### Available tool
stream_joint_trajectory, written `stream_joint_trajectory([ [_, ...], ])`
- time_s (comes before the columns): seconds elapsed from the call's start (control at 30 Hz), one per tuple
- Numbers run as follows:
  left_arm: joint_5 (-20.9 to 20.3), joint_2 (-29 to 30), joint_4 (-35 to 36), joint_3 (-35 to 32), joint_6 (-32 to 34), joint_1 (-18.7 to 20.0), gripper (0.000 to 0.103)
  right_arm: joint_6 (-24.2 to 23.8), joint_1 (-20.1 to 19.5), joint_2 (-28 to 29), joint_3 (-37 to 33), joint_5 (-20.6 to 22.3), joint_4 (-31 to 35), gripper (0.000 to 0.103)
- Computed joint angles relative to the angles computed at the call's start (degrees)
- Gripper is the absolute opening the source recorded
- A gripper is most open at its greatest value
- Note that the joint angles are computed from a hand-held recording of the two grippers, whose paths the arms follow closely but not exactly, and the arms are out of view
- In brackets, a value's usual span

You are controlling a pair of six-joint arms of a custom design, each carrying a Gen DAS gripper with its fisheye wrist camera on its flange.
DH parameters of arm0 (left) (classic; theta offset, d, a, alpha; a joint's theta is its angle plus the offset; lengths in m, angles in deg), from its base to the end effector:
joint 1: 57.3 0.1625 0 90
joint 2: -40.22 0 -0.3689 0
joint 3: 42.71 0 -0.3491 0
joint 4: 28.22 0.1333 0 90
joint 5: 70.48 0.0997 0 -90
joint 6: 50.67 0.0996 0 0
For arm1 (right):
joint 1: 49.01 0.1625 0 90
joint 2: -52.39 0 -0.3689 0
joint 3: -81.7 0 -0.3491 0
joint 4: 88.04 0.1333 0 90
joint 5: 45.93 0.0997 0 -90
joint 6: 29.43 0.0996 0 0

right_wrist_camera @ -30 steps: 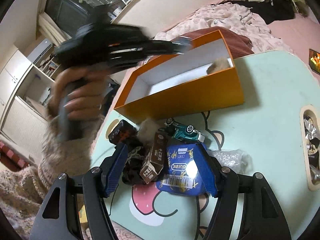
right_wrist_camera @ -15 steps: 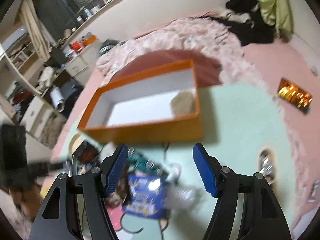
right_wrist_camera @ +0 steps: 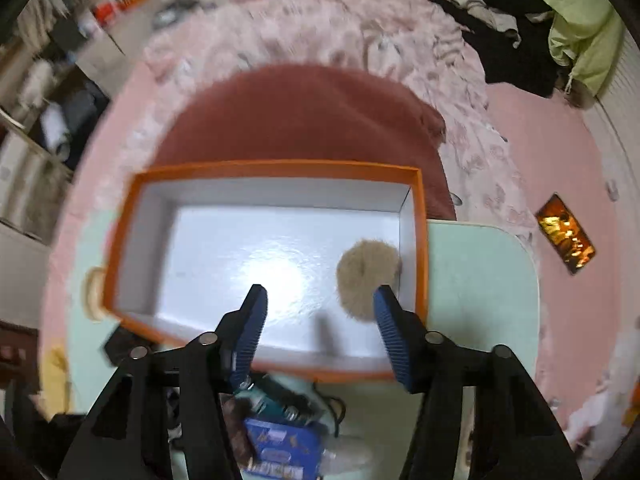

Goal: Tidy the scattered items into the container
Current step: 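Place the brown card box on the table with the right gripper while the left grasps the metal keyring, then lower the metal keyring onto the table with the left gripper while the right grasps the brown pompom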

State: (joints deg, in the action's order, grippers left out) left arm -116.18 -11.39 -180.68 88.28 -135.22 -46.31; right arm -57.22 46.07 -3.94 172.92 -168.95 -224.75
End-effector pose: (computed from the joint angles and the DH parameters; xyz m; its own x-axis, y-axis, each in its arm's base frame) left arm -0.3226 -0.2693 0.0113 -0.9289 -0.1112 -0.3532 0.1520 0.7553 -0.6375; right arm 0.1323 -0.5962 0.2085 -0.7072 -0.4219 0.5674 -0.4707 0.8797 0.0675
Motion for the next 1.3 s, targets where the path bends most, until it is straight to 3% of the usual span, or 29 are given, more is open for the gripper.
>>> stream_joint_trajectory([
  [0.07, 0.1, 0.7, 0.4, 0.0, 0.4, -0.2, 0.021, 2.0, 0.2, 2.8, -1.3, -4.8, -0.3, 0.056],
  [0.13, -0.1, 1.3, -0.3, 0.1, 1.0, 0.0, 0.038, 1.9, 0.5, 5.7, -2.4, -9.4, -1.5, 0.054],
  [0.23, -1.0, 1.7, -1.2, 0.5, 0.6, 0.6, 0.044, 1.0, 0.9, 7.7, -1.6, -13.6, -6.2, 0.051],
  [0.3, -0.9, 1.6, -2.5, 1.2, 0.4, 0.7, 0.045, 4.8, 0.2, 6.3, -2.9, -9.0, 0.3, 0.017],
  [0.37, -0.4, 1.3, -2.3, 1.5, -0.5, 0.6, 0.045, 7.3, -0.7, 5.1, -4.4, -4.3, 6.1, 0.017],
  [0.5, 0.2, 1.5, -2.2, 1.5, -1.8, 0.3, 0.047, 5.3, -1.7, 1.6, -1.3, 1.9, 2.4, 0.017],
  [0.67, 0.5, 1.7, -3.4, 1.8, -2.2, 0.1, 0.057, -0.2, -3.1, -8.0, 5.3, 15.0, -2.5, 0.017],
  [0.87, 1.1, 1.5, -5.9, 2.5, -1.5, -0.2, 0.058, -7.4, -5.0, -20.4, 13.2, 26.9, 2.1, 0.017],
  [0.97, 1.3, 1.5, -8.2, 3.0, -0.8, -0.4, 0.059, -9.4, -6.6, -23.8, 16.2, 30.1, 5.1, 0.017],
  [1.13, 1.9, 0.8, -10.6, 3.9, -1.3, -0.5, 0.059, -10.8, -9.4, -25.0, 21.0, 29.3, 5.1, 0.018],
  [1.3, 3.8, -0.6, -9.7, 4.0, -2.0, -0.6, 0.059, -12.2, -12.3, -24.8, 23.0, 30.3, 4.0, 0.026],
])
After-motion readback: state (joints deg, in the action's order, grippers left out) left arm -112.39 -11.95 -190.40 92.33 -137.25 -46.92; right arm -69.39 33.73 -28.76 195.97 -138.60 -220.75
